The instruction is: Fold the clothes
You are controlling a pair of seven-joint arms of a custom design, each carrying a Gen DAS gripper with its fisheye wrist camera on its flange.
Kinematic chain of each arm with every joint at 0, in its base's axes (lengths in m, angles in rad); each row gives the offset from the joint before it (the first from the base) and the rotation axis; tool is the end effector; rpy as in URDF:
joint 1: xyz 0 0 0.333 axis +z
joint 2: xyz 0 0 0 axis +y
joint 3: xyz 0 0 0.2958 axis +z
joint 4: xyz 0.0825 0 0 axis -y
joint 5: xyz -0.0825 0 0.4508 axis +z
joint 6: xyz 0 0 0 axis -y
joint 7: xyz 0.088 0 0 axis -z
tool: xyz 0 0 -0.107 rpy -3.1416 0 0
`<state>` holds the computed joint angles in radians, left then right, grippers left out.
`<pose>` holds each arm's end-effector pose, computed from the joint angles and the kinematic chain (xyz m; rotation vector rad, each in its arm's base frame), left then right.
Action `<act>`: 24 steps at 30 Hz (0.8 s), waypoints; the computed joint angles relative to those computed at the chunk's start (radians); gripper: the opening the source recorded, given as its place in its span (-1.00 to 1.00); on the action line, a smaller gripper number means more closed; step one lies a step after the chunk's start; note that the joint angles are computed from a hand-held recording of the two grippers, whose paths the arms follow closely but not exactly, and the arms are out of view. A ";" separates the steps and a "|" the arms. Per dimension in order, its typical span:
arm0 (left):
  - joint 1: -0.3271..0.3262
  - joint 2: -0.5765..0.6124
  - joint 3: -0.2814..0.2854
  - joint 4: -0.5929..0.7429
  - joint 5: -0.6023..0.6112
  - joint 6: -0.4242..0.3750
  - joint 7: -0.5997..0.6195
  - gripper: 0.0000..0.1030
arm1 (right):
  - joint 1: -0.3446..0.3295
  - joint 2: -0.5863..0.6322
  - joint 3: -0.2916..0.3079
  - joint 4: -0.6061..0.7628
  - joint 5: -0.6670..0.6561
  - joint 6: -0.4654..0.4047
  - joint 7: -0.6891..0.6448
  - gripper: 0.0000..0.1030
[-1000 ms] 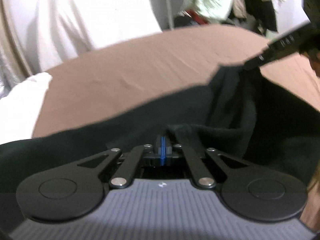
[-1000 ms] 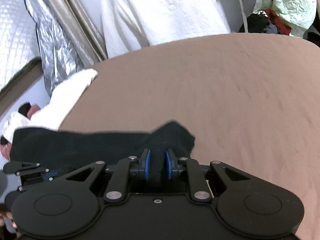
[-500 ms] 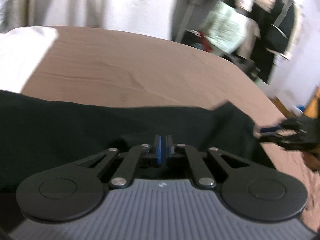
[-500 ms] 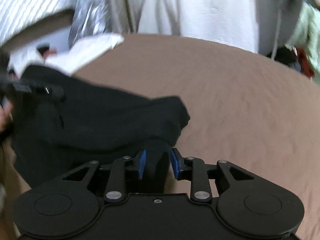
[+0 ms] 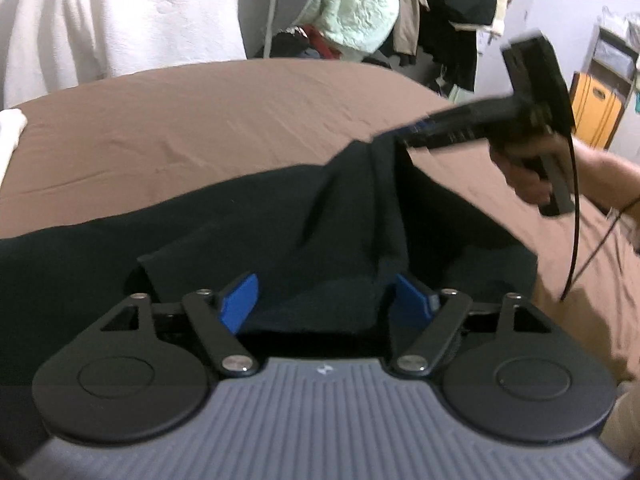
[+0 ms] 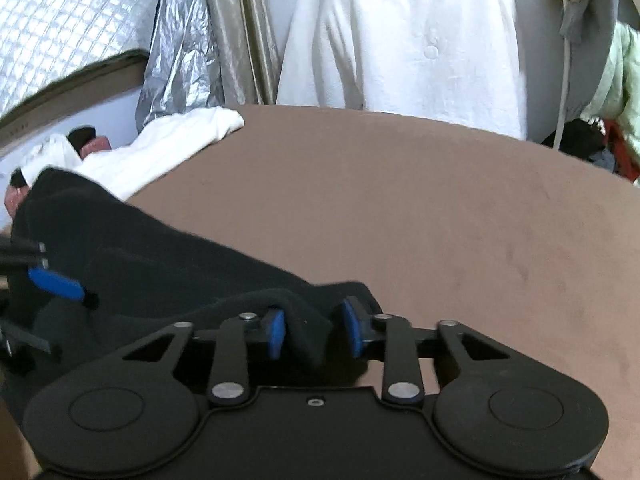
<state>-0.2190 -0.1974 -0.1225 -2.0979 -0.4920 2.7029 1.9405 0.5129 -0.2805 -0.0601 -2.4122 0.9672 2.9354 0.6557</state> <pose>0.5819 -0.1938 0.5559 -1.4839 2.1421 -1.1092 0.5148 0.1912 0.4346 -1.9371 1.1672 -0.3717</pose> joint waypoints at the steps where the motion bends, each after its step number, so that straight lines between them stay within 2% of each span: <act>1: 0.001 0.003 -0.004 0.001 0.013 -0.005 -0.001 0.55 | -0.004 0.016 -0.004 0.020 0.008 -0.020 0.028 -0.58; 5: 0.016 0.009 -0.029 -0.004 0.106 0.011 -0.054 0.61 | -0.027 0.063 -0.009 0.098 0.112 -0.123 0.063 -0.70; 6: 0.027 0.012 -0.042 -0.007 0.153 0.030 -0.104 0.45 | -0.036 0.072 -0.007 0.116 0.142 -0.153 0.064 -0.70; 7: 0.045 0.021 -0.056 -0.002 0.216 0.039 -0.175 -0.27 | -0.050 0.080 0.000 0.131 0.145 -0.182 0.074 -0.70; 8: 0.066 0.036 -0.068 0.018 0.287 0.019 -0.263 -0.73 | -0.067 0.087 0.011 0.144 0.120 -0.213 0.091 -0.70; 9: 0.083 0.051 -0.075 0.040 0.344 -0.003 -0.355 -0.88 | -0.084 0.094 0.022 0.158 0.097 -0.244 0.106 -0.70; 12: 0.120 0.068 -0.069 0.054 0.462 0.057 -0.563 -0.89 | -0.138 0.125 0.062 0.193 -0.061 -0.283 0.220 -0.70; 16: 0.129 0.087 -0.033 0.089 0.434 0.055 -0.629 -0.89 | -0.153 0.111 0.075 0.174 -0.113 -0.282 0.168 -0.54; 17: 0.127 0.090 -0.024 0.093 0.405 0.052 -0.627 -0.88 | -0.149 0.100 0.075 0.161 -0.115 -0.281 0.131 -0.54; 19: 0.113 0.093 0.004 0.093 0.244 0.024 -0.579 -0.88 | -0.141 0.077 0.072 0.135 -0.122 -0.286 0.069 -0.54; 22: 0.109 0.091 0.024 0.082 0.069 -0.007 -0.525 -0.88 | -0.134 0.050 0.065 0.101 -0.132 -0.298 0.057 -0.54; 24: 0.111 0.080 0.021 0.066 0.041 -0.007 -0.499 -0.88 | -0.121 0.010 0.047 0.057 -0.067 -0.289 0.034 -0.51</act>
<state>-0.1081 -0.1176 -0.1016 -2.0323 -0.4510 2.6962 1.4416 0.3917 -0.2709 -0.0134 -2.3556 0.9006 2.6464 0.6900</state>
